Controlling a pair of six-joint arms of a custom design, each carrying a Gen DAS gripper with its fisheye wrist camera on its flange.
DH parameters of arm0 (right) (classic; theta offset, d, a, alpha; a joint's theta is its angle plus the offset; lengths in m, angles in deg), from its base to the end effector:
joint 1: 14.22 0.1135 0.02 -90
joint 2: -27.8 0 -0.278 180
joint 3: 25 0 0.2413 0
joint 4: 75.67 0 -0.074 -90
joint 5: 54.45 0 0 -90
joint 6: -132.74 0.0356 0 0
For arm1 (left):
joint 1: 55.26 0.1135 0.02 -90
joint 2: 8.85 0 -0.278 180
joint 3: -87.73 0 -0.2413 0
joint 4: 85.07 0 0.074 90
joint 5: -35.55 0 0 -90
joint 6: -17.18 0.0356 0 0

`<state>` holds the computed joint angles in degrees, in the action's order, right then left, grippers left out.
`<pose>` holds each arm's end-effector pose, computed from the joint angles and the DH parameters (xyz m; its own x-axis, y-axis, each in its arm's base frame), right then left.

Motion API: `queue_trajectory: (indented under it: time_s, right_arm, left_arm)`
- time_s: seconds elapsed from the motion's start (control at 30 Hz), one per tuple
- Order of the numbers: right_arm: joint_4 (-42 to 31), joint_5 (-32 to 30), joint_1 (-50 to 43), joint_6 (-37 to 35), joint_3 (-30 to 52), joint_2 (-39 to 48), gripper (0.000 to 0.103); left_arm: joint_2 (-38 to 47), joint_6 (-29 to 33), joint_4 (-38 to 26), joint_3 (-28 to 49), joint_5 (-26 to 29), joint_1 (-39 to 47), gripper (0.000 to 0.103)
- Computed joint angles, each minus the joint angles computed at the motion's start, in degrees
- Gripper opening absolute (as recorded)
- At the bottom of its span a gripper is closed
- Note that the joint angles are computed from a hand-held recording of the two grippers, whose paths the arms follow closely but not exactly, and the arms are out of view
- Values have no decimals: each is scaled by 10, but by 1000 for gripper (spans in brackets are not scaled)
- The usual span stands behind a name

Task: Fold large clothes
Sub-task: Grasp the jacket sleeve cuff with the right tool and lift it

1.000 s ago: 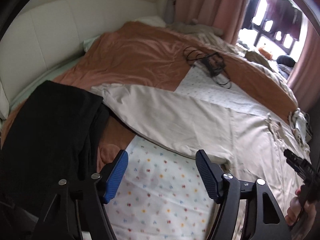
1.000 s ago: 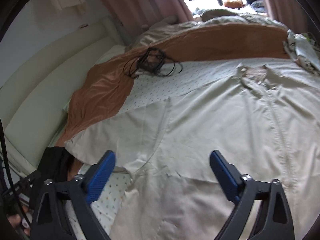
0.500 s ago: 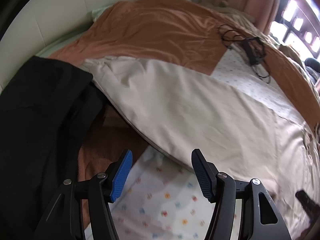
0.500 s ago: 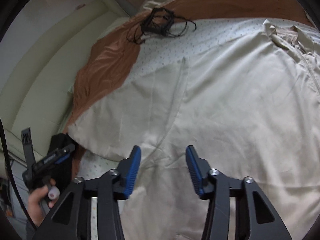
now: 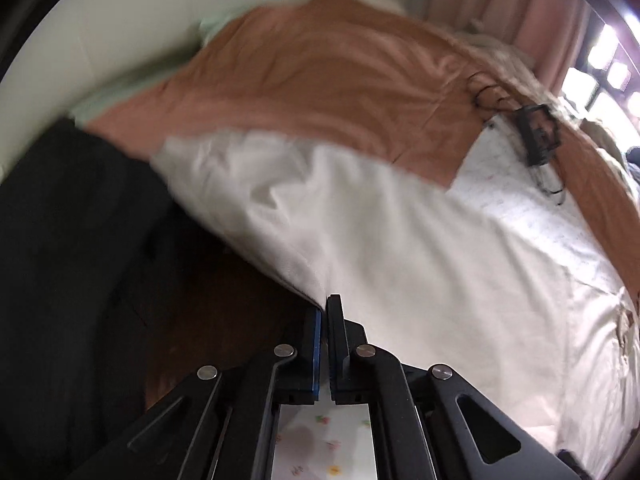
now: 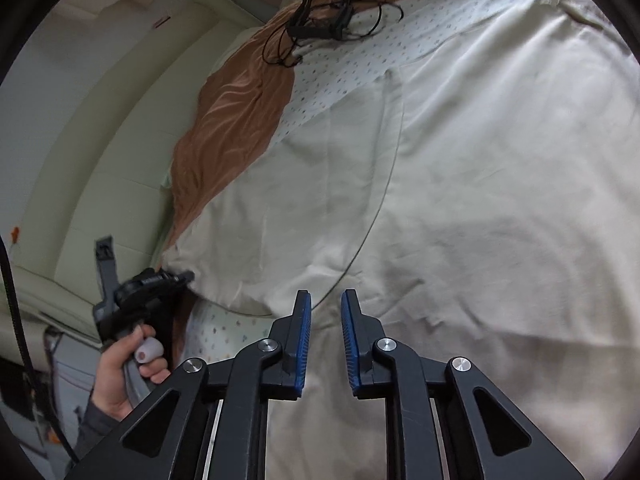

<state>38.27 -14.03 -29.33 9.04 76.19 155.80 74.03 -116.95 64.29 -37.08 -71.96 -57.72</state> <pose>0.3948 -0.0785 0.1268 -0.9164 -0.1252 -0.3802 -0.3638 0.6570 0.6604 0.2561 -0.0003 0.1854 -0.5289 -0.6419 -0.5551 -0.6760 0.7142 -0.1818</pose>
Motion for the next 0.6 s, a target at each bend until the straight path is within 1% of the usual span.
queue_trajectory:
  time_s: [0.07, 0.13, 0.2, 0.3, 0.33, 0.43, 0.6]
  right_arm:
    - [-2, 0, 9, -4, -7, 8, 17]
    - [0, 0, 17, -4, -14, 15, 16]
    - [4, 0, 17, -1, -16, 19, 16]
    - [-30, -6, 6, -12, -1, 26, 16]
    - [-39, -6, 1, -18, 4, 26, 16]
    - [-72, -16, -27, -41, 14, 12, 16]
    - [-125, -24, -100, -77, 39, -16, 16]
  left_arm:
    - [-36, -3, -26, 12, 0, -11, 2]
    - [-76, -3, -68, 40, -5, -28, 2]
    - [-100, 0, -96, 68, -10, -48, 2]
    - [-123, 1, -144, 125, -27, -95, 2]
    - [-126, -2, -161, 151, -35, -116, 2]
    - [-101, -8, -184, 224, -53, -166, 2]
    - [-54, 3, -206, 318, -60, -244, 2]
